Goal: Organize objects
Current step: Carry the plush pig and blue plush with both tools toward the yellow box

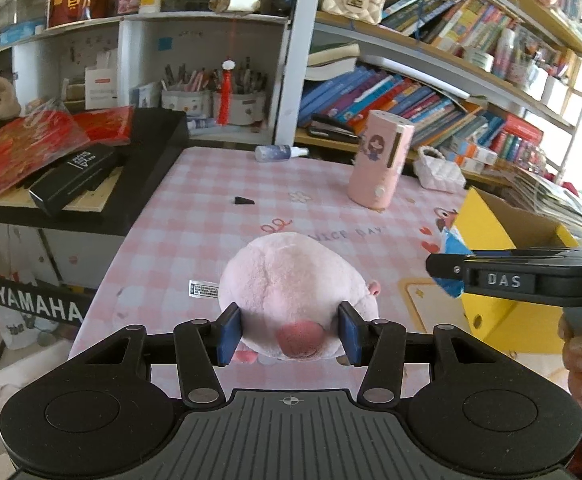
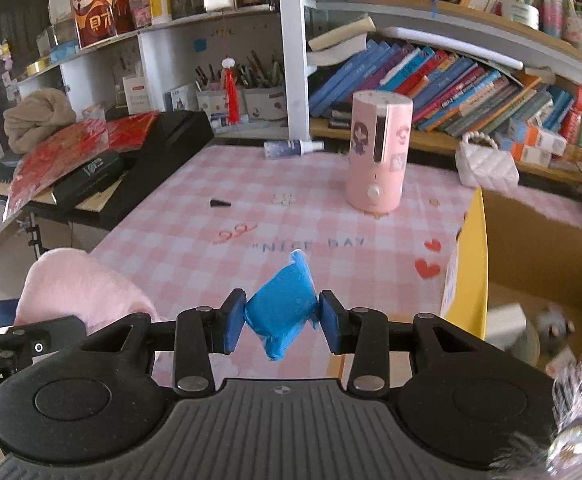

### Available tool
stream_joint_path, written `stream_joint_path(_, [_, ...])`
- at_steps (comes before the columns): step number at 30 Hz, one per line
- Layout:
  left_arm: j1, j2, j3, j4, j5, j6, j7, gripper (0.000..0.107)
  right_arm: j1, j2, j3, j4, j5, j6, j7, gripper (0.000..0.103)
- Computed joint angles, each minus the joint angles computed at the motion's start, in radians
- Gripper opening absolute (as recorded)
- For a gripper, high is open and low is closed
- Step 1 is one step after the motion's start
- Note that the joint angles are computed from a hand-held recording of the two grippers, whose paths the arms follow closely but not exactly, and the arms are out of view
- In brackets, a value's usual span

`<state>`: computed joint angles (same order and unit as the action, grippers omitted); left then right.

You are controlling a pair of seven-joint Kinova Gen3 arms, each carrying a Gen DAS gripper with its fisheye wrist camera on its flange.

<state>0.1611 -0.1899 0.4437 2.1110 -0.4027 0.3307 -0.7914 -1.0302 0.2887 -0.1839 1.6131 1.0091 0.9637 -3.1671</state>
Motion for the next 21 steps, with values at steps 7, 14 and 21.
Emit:
stream_joint_path(7, [0.115,-0.081,-0.130,0.063,0.165,-0.010,-0.197,0.048,-0.088,0.010,-0.024,-0.017,0.004,0.123,-0.086,0.037])
stream_joint_path(14, [0.202,-0.160,-0.214,0.119,0.319,0.007,-0.372,0.048,-0.181,0.025,-0.052,-0.034,-0.003,0.260,-0.190,0.037])
stream_joint_path(21, [0.267,-0.221,-0.263,0.158,0.444,0.040,-0.524,0.048,-0.261,0.041,-0.074,-0.045,-0.031,0.372,-0.296,0.037])
